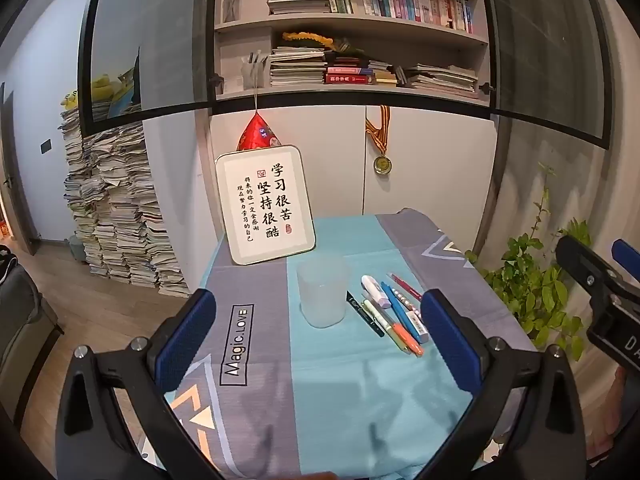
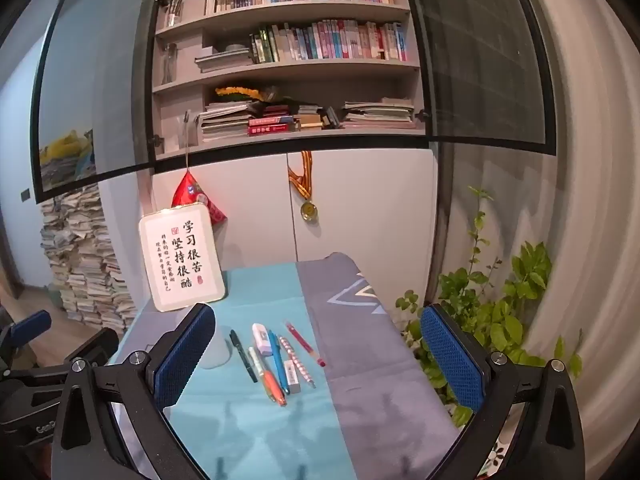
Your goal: Organize stationery
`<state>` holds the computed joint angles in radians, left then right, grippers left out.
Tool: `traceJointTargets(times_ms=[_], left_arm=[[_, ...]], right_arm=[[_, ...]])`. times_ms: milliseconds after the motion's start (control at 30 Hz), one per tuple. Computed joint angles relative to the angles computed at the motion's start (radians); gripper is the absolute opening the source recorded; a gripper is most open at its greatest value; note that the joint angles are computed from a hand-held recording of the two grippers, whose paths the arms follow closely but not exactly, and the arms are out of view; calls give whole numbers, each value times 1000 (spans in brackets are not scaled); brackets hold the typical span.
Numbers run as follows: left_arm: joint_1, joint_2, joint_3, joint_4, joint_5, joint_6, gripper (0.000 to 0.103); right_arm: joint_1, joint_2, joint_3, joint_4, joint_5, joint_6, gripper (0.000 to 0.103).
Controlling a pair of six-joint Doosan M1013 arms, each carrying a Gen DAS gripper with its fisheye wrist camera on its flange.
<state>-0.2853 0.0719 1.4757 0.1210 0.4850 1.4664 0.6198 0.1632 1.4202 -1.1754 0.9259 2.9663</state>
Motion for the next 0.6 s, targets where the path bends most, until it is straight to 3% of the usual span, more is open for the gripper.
traceJointTargets(times_ms=[233,600], left_arm=[[-13,-8,5,28,-11,-35,102],[-1,-59,56,4,-89,-24,102]], right_arm=[[28,-10,7,-77,21,50,103],[67,-25,13,-144,46,77,103]])
